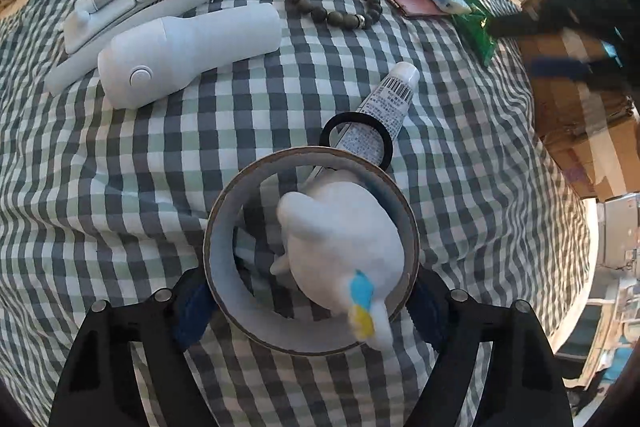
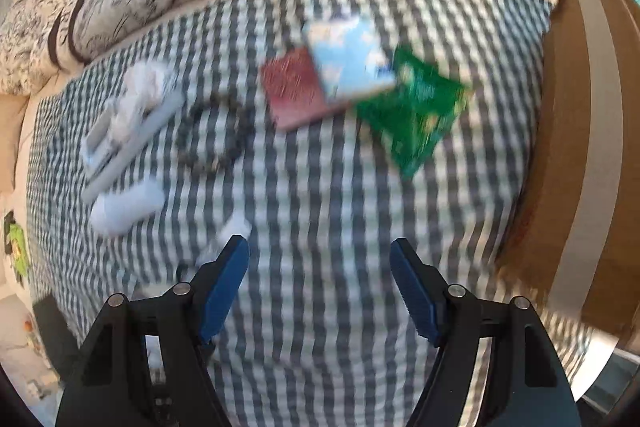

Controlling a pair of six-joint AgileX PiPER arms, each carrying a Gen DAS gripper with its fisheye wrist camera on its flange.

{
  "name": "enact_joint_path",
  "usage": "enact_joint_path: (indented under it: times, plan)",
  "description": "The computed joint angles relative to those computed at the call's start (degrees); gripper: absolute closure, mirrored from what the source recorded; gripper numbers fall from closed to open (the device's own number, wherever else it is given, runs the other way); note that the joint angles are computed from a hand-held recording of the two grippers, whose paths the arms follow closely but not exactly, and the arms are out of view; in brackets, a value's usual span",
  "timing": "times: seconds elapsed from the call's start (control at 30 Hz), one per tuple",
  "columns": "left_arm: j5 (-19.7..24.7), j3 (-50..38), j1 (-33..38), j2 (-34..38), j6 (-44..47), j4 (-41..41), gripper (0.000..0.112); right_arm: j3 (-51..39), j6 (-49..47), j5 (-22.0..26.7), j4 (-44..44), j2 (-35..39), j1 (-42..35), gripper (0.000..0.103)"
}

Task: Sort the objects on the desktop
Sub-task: 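Grasp the tape roll with left tool while right tool grasps the blue tissue pack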

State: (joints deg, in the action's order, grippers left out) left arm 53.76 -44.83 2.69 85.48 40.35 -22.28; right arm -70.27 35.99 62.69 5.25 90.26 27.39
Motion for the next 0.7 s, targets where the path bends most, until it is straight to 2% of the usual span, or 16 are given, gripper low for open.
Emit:
enact_joint_path:
  times: [0.13, 0.3, 0.4, 0.5, 0.63, 0.7]
  plan:
    - [-0.97, 0.82, 0.22, -0.35, 1.76, -0.17, 0.030, -5.80, -3.94, -0.77, -1.25, 4.94, -4.17, 0.030]
    - [-1.04, 2.16, 0.12, -1.46, 1.38, -0.86, 0.030, -16.33, -9.92, 1.51, -3.30, 13.96, -7.64, 0.030]
    - [-0.59, 2.65, 3.09, -0.95, 4.18, -1.32, 0.030, -22.21, -12.50, 3.73, -5.67, 19.41, -7.52, 0.030]
    - [0.47, 1.92, 4.86, -0.70, 5.48, -0.91, 0.030, -24.57, -12.88, 4.28, -6.72, 23.04, -7.58, 0.030]
    - [-0.73, 2.60, 4.05, -0.84, 4.83, -1.11, 0.030, -25.16, -12.40, 4.22, -6.20, 25.88, -7.94, 0.031]
    - [-1.48, 2.76, 2.59, -1.02, 3.27, -0.49, 0.030, -23.45, -12.37, 2.06, -4.29, 25.08, -8.38, 0.050]
